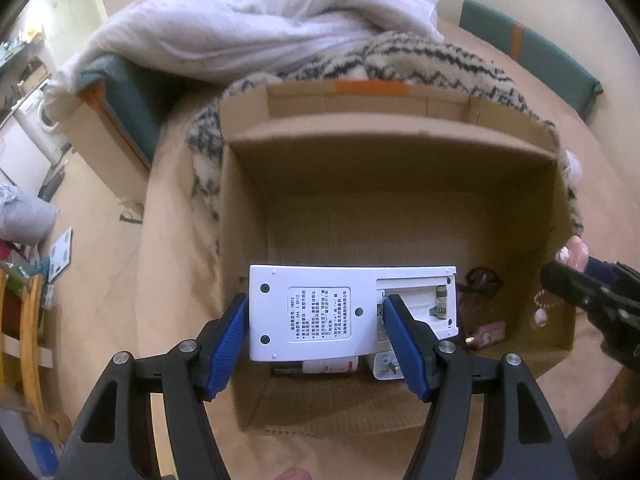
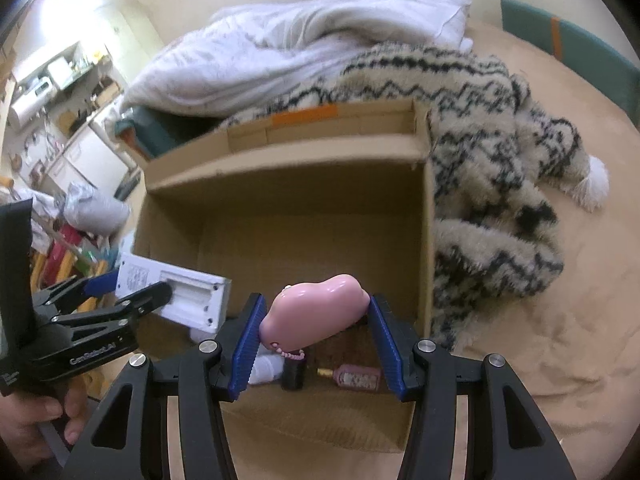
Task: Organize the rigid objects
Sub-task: 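Carry the power strip and comb into the box and open both tools, then withdraw both tools from the box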
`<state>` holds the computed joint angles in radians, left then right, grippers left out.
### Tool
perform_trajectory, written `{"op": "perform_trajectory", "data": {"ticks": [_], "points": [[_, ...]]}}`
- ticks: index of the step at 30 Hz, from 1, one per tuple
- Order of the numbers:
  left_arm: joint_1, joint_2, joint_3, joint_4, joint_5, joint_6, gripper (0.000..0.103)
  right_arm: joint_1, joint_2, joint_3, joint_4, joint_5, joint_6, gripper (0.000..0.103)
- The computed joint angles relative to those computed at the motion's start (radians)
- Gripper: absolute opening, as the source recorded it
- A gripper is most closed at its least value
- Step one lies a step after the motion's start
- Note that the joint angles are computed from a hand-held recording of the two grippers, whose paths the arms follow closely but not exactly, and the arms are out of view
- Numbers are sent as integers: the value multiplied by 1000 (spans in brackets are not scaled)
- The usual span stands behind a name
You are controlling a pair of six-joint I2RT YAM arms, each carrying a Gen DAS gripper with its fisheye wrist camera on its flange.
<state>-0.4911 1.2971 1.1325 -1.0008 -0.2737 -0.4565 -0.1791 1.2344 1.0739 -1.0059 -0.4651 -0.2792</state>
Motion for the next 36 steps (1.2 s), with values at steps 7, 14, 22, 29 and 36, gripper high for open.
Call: {"op": "perform_trajectory", "data": {"ticks": [7,14,22,29,36], "points": [[-24,8,-38,39,-53,12,42,40,33,-30,-7,66,7,55],[-20,11,-38,40,-35,7,42,49,53,-36,-5,81,21,55],[-10,0,-44,35,-1,-8,56,36,48,-26,5,25,35,69],[-27,-28,-33,12,-15,-37,83,-6,7,-17,34,-18,68,103],[-16,-66,-19,-20,-8,-51,85,-34,3,-6,13,-47,78,103]]}}
